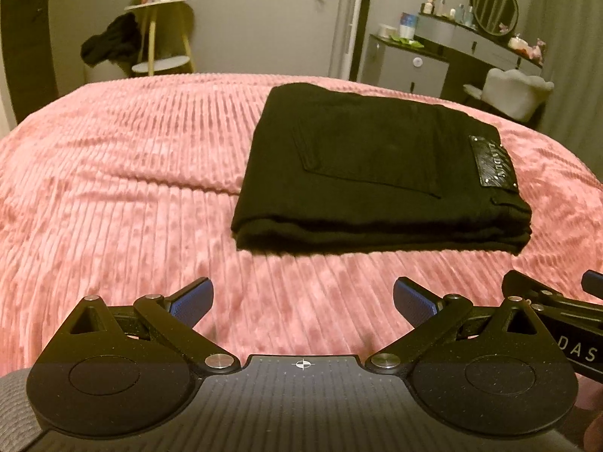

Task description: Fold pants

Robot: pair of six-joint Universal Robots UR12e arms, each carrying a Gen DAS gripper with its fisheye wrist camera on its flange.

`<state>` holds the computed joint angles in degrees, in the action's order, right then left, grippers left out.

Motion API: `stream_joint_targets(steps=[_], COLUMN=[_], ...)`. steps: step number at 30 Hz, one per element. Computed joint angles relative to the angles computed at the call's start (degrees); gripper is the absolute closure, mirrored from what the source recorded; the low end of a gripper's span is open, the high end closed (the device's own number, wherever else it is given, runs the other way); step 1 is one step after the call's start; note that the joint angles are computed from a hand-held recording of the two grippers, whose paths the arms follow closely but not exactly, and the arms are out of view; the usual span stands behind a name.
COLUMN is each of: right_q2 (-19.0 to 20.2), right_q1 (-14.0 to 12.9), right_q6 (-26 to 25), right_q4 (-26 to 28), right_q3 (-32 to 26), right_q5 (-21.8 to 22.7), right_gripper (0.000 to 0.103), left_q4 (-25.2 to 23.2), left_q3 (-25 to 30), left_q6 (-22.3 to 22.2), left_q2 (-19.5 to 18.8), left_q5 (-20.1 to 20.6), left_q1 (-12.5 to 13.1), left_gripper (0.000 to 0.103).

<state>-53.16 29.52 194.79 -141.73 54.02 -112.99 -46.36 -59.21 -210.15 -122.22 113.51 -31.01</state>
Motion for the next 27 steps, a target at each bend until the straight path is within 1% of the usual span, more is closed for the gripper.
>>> stream_joint_targets(steps=[3,13,27], right_q2=[0.1,0.2,0.2], right_q1=[0.0,0.0,-0.1], right_q6=[-0.3,0.6,1.1], right_q4=[-0.1,0.4,0.4], right_q3=[0.0,-0.3,-0.3], right_q5=[-0.1,0.1,0.4], right_gripper=[0.004,0.004,0.004], left_q4=[0.7,-0.8,-1.6], left_q3=[-0.4,0.1,0.3], left_q6=[-0.1,-0.5,-0.4], left_q2=[0.2,0.1,0.0], left_q5=[-0.1,-0.4,-0.9], left_q1=[0.0,0.1,0.2], left_gripper=[0.0,0.0,0.0])
